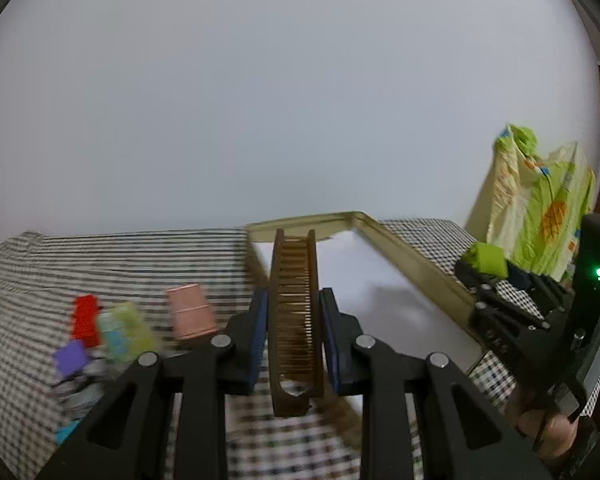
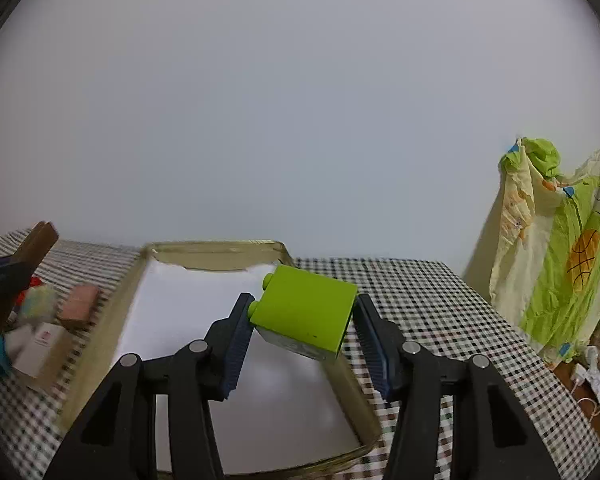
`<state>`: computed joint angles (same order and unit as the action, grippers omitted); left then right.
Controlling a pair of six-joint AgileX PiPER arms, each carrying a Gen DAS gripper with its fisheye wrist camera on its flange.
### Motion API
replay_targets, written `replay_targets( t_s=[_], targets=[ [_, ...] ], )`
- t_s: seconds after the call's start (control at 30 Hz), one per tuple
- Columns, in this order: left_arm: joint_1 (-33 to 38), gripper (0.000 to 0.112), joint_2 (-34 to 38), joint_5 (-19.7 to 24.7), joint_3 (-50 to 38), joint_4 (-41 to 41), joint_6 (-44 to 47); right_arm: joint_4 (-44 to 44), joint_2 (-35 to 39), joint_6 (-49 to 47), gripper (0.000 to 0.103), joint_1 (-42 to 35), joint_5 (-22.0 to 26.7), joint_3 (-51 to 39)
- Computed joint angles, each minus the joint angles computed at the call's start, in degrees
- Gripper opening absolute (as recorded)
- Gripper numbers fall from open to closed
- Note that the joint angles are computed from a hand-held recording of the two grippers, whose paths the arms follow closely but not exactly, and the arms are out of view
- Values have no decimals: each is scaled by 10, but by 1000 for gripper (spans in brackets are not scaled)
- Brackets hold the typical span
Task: Organize rigid objects
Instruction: 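Carry the comb and lime-green block over the tin tray with both tools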
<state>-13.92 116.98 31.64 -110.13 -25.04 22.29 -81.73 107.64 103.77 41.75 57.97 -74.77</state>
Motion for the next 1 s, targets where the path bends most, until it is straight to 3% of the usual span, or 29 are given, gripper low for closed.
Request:
replay_targets(
  t_s=[0.13, 0.33, 0.43, 0.67, 1.0],
  targets=[
    [-31, 24, 38, 27, -55, 26, -33, 35, -15, -15, 53, -20, -37, 5],
    [-45, 24, 81, 57, -103, 28, -45, 62, -15, -39, 53, -23, -48, 0],
    [-47, 24, 87, 60, -106, 35, -44, 77, -19, -51, 54, -35, -74, 5],
    [-52, 24, 101, 76, -121, 55, -52, 101, -16, -79, 54, -34, -80, -3],
    [-60, 24, 107, 63, -114, 96, -84, 148, -15, -123, 54, -51, -112, -13]
  ],
)
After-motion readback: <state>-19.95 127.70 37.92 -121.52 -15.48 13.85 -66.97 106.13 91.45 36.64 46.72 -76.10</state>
